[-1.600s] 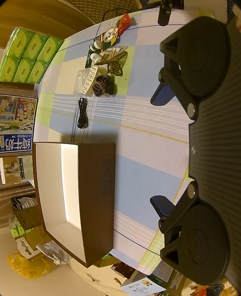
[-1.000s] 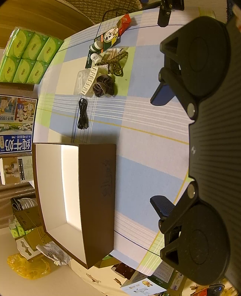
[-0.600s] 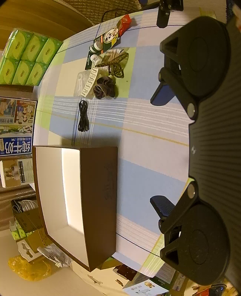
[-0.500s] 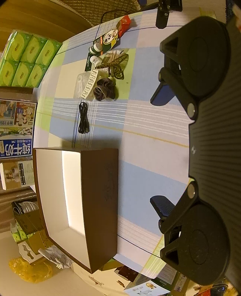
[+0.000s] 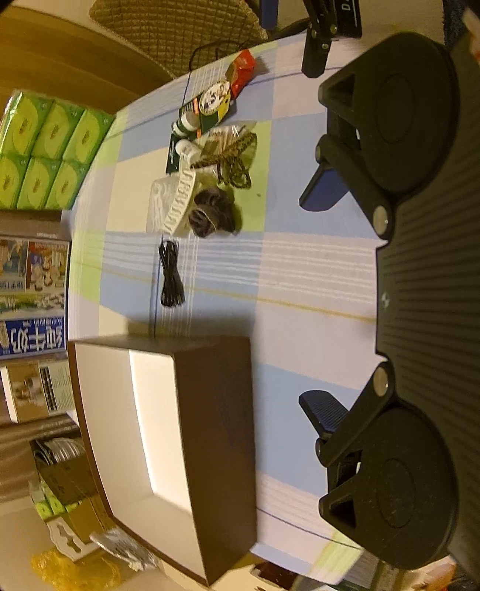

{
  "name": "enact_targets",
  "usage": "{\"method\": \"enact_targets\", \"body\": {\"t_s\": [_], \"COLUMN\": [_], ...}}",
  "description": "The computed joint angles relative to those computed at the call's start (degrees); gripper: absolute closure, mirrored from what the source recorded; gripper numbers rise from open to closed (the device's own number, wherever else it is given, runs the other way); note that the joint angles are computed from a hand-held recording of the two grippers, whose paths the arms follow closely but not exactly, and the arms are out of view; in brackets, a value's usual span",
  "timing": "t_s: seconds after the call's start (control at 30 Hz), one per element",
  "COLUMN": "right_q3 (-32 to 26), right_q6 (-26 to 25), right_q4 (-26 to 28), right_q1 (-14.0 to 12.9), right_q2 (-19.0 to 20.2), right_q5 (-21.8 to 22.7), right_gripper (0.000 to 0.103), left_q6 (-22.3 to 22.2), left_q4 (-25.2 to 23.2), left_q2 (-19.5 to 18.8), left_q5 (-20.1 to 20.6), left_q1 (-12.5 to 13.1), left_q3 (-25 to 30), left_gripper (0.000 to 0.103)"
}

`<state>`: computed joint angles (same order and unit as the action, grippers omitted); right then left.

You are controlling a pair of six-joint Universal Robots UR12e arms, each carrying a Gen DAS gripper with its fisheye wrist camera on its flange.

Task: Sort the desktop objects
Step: 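Move both tools toward the scattered items beside the box, then grasp the dark scrunchie with the left tool while the right tool grasps the red candy packet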

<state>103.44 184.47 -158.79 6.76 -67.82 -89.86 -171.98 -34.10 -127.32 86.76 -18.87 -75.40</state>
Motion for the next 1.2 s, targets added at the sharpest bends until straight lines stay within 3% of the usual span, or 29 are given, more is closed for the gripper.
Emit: {"method": "enact_targets", "body": {"t_s": [0.2, 0.43, 0.73, 0.93, 1.2], "right_q3": [0.69, 0.8, -0.1, -1.39, -2.46], "right_q6": [0.82, 3.55, 2.14, 1.51, 1.99], "right_q4": [-3.75, -5.48, -6.82, -5.3, -3.59], "right_q1": [-0.8, -1.7, -2.72, -3.71, -4.55], "right_q2": [0.46, 1.06, 2.54, 4.01, 5.2], "right_q5": [0.97, -1.52, -4.8, -4.7, -4.06], "right_gripper": [0.002, 0.002, 0.002, 0.015, 0.021], "left_q6": [2.66, 4.89, 8.25, 10.38, 15.85], "left_q4": [0.19, -1.05, -3.39, -5.22, -9.34], "left_q2": [-1.6, -3.81, -7.56, -10.13, -13.77], "left_q5": [-3.84, -6.43, -8.85, -9.89, -10.93], "left_q1": [0.16, -0.09, -0.67, -0.96, -1.28], "left_q3": [1.86, 4.76, 10.24, 13.87, 18.95], "left_gripper": [0.002, 0.005, 0.009, 0.011, 0.025]}}
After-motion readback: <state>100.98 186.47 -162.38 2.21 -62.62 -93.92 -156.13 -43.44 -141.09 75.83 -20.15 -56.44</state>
